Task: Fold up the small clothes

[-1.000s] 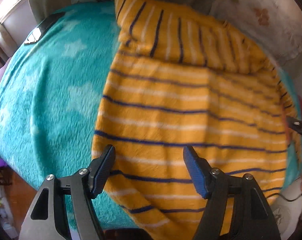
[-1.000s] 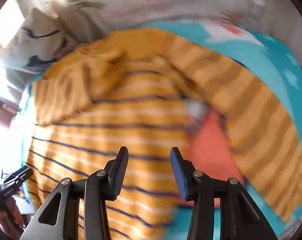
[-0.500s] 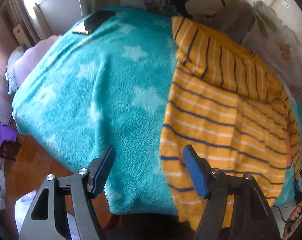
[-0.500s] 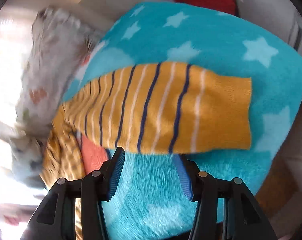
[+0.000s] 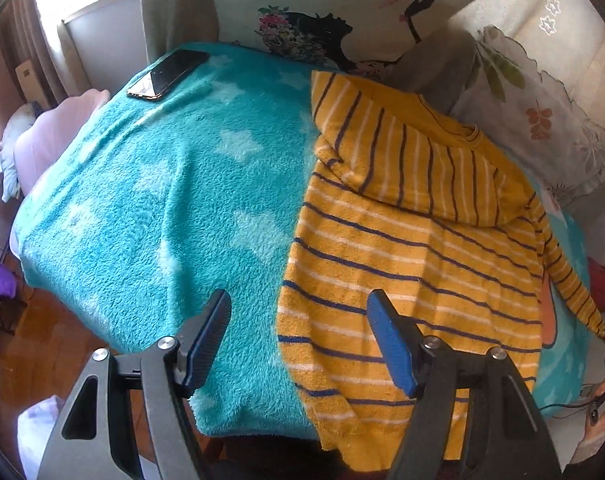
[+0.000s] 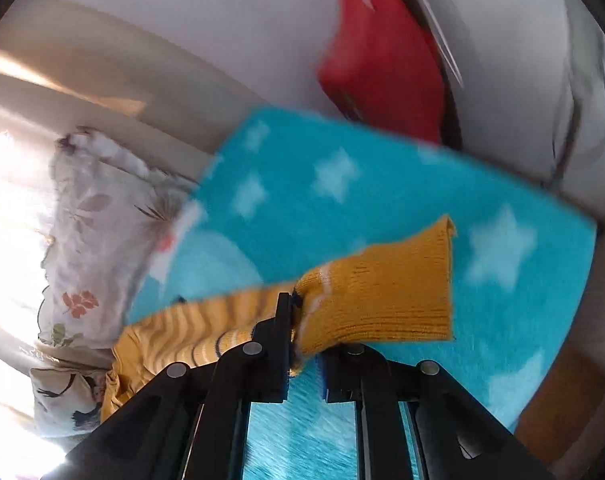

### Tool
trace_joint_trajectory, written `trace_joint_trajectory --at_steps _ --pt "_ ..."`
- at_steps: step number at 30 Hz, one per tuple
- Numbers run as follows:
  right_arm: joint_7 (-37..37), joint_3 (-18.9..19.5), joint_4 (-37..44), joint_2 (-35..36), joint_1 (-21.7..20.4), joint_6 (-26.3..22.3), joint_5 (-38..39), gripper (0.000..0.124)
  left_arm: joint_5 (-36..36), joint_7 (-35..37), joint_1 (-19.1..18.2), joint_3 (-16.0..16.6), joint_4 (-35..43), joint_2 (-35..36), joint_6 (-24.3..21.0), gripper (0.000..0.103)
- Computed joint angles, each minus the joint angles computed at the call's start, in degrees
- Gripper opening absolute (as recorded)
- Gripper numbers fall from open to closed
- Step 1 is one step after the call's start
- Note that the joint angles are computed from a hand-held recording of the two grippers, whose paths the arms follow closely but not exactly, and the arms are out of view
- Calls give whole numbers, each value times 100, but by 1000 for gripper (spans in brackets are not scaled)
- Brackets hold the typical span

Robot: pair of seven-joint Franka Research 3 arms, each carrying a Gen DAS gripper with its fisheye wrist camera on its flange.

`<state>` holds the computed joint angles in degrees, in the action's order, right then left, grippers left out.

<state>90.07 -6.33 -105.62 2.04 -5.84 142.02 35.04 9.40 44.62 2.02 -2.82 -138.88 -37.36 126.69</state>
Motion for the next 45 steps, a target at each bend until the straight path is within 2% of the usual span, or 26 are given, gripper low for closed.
trace_joint_trajectory --at_steps 3,8,14,17,23,29,32,34,38,40,42,44,45 --pt "-55 150 559 124 192 25 -503 11 -38 55 19 105 -126 -104 152 69" --pt "-671 598 1467 433 742 -408 -543 11 -107 355 108 338 -370 -285 370 69" --pt "-922 1150 2337 1091 1778 -701 -1187 9 -123 825 404 609 -678 -601 382 69" --pt "-971 1283 2647 1443 2351 -768 -1733 9 -94 1048 612 745 -822 -761 316 69" --pt "-663 1236 3634 2455 3411 -1233 -2907 9 -226 1460 976 1050 -1054 -926 236 69" --pt "-540 1169 4345 3092 3966 -1793 -3339 9 -424 1936 1158 1263 -1072 -813 290 69" --pt "-575 1085 4319 3118 4243 -1727 -3674 12 -581 2234 1156 1354 -1022 -673 375 69" --pt "-696 1124 4146 3000 4351 -1592 -3771 11 -683 2399 1155 1371 -974 -580 430 69" --pt "-968 1268 4209 3026 4469 -1615 -3699 11 -899 2771 1117 1425 -871 -401 571 69" --pt "-1007 1279 4408 3138 4533 -1854 -3662 14 -985 2919 1124 1435 -835 -354 599 69" --pt "-828 1221 4334 3044 4523 -1812 -3597 21 -1065 3036 1137 1442 -807 -317 611 69" --pt "-588 1163 4074 2829 4427 -1569 -3519 49 -1141 3144 1152 1462 -800 -301 603 70" --pt "-475 1134 3954 2716 4351 -1460 -3482 54 -1180 3198 1158 1476 -802 -287 598 70"
